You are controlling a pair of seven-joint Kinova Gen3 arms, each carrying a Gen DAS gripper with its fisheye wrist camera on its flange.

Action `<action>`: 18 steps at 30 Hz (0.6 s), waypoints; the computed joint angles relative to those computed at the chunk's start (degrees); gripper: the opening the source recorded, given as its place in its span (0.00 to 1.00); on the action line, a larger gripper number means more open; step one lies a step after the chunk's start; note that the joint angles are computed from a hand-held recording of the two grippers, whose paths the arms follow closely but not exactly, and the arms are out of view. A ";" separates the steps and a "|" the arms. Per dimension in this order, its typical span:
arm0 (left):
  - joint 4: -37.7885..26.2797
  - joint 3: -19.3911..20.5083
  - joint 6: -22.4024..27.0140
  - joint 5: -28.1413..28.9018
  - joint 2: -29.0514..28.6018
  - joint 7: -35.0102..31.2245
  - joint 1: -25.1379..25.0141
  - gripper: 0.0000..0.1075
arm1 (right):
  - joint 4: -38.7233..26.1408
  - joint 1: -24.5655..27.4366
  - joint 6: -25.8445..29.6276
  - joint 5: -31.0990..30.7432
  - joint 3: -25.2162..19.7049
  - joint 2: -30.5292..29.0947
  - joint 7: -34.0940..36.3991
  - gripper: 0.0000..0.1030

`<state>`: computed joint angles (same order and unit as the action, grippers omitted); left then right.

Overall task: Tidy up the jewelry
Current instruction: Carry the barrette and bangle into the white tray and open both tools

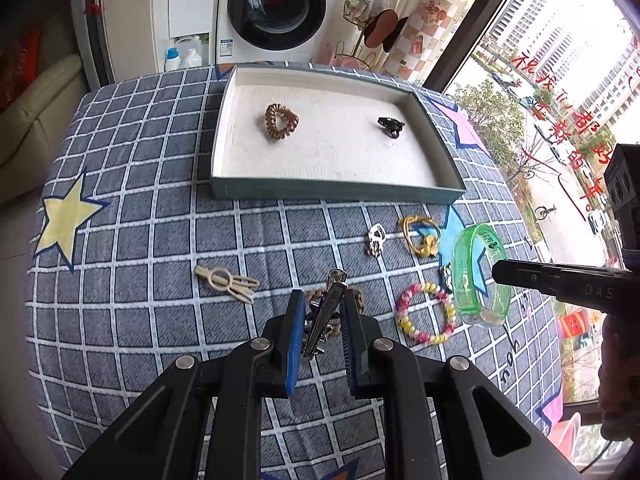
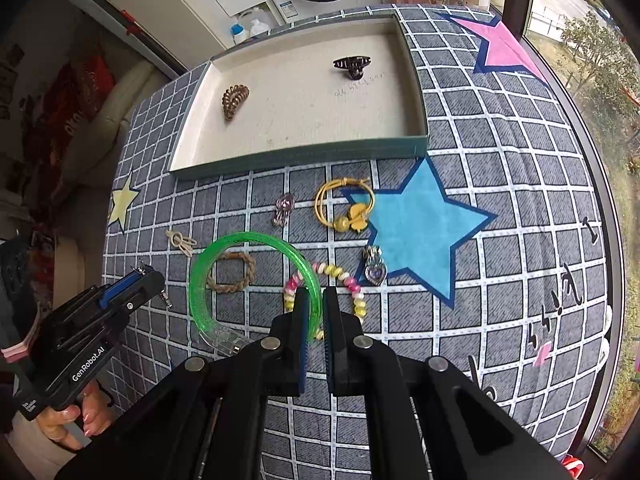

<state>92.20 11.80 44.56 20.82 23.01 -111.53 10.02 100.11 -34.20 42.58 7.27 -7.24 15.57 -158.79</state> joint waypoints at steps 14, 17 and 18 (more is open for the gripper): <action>-16.82 -0.28 0.99 -3.57 9.18 6.13 4.19 0.28 | -7.30 8.46 1.86 -0.11 2.96 3.60 10.50 0.07; -21.14 -0.67 2.43 -5.13 12.05 8.04 5.60 0.28 | -9.08 10.12 1.88 -1.31 3.28 5.68 13.25 0.07; -22.77 -0.83 3.08 -5.66 13.16 8.72 6.10 0.28 | -9.58 10.63 1.88 -1.85 3.33 6.35 14.15 0.07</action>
